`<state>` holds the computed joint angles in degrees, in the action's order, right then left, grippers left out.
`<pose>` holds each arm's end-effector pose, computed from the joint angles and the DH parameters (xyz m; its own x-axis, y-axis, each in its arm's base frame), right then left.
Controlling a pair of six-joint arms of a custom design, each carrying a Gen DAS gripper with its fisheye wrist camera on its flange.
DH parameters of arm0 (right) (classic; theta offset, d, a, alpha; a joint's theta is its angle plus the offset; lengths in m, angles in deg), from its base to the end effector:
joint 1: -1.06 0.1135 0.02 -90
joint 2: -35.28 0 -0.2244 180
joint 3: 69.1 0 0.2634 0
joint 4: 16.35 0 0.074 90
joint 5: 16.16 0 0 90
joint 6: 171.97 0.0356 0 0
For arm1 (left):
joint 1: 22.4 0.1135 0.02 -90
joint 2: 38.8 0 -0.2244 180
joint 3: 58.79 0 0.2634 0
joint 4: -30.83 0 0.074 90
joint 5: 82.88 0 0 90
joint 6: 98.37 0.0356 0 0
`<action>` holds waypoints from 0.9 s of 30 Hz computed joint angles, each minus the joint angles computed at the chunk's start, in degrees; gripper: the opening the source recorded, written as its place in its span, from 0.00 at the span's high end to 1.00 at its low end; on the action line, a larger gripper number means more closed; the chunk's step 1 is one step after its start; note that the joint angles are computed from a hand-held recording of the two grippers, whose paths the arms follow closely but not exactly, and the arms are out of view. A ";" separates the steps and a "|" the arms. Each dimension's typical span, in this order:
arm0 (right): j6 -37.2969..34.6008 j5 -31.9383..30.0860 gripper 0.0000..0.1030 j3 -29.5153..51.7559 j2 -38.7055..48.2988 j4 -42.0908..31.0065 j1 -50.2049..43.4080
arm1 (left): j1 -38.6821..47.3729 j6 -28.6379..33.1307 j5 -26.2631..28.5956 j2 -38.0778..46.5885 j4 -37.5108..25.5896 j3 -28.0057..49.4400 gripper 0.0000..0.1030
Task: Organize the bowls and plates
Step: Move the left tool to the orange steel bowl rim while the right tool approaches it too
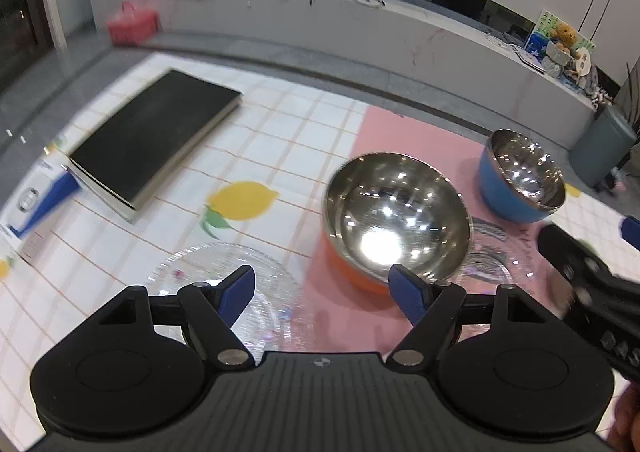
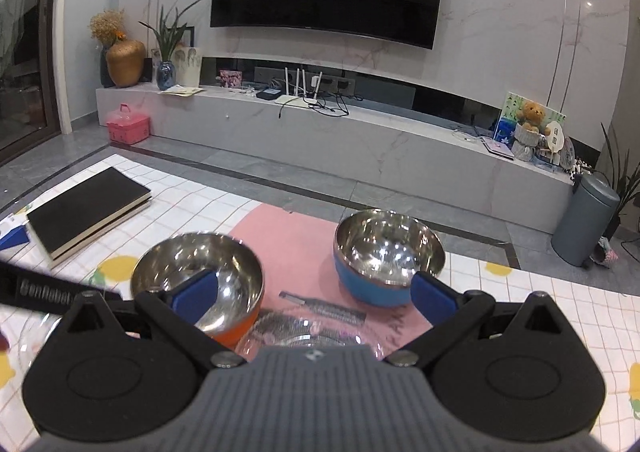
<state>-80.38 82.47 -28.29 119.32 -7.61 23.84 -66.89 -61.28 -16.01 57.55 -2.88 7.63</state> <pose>0.2590 0.1030 0.0944 -0.5293 -0.1925 -0.8263 -0.2542 0.9652 -0.0621 0.2384 -0.2146 0.1095 -0.8003 -0.2421 -0.5485 -0.1963 0.9702 -0.1419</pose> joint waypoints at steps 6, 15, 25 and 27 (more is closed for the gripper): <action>1.35 -5.29 0.02 11.12 9.70 -5.33 -3.41 | 0.80 1.52 0.25 4.00 1.01 2.78 0.13; 4.73 -15.59 0.17 26.68 25.65 -12.39 -6.80 | 5.15 1.98 4.38 7.57 9.01 2.03 0.14; 4.49 -16.53 0.31 38.11 36.83 -19.21 -3.49 | 5.65 2.25 8.05 14.28 9.08 7.24 0.23; 4.41 -17.37 0.33 39.43 38.11 -20.24 -3.51 | 5.64 2.13 8.29 14.90 9.33 7.62 0.24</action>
